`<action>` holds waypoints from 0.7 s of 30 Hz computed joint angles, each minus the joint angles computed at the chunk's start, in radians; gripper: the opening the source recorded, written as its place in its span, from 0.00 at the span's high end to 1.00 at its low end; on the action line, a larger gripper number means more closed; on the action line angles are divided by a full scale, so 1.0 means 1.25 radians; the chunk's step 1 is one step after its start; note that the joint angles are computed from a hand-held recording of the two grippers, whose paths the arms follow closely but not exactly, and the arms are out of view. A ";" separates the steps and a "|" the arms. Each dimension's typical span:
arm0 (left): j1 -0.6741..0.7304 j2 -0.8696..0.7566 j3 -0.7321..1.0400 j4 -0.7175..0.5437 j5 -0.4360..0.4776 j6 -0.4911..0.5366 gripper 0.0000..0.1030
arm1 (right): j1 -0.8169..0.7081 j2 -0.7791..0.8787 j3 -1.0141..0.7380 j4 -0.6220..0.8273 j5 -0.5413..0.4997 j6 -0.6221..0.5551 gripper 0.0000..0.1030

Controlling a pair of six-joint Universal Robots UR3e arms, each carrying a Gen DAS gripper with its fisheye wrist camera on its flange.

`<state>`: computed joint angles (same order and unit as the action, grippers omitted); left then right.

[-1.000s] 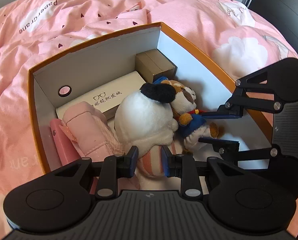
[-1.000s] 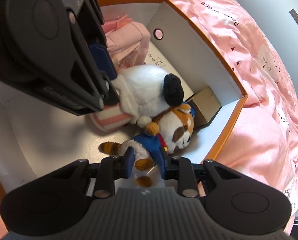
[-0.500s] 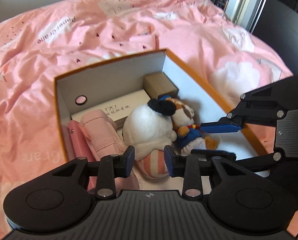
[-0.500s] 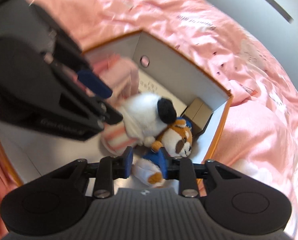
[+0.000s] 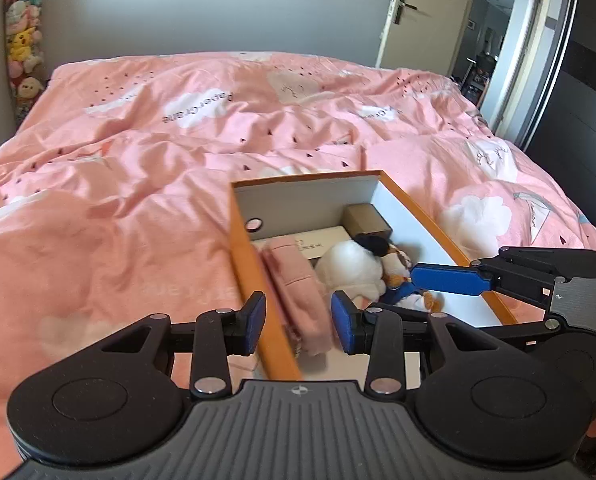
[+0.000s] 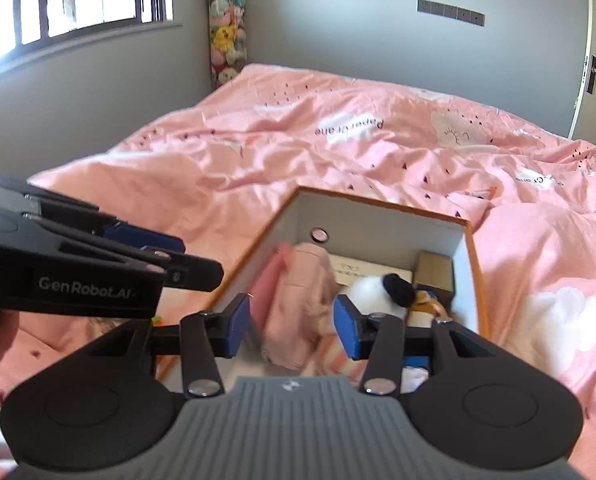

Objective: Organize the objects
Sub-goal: 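Grasp the photo card with the left gripper while the right grasps the black square box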

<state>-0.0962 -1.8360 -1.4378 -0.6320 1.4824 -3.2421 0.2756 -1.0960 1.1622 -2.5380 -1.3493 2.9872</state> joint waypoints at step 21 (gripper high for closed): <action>0.254 0.315 -0.344 -0.218 -0.085 -0.012 0.57 | 0.205 0.067 -0.008 0.007 -0.092 -0.011 0.61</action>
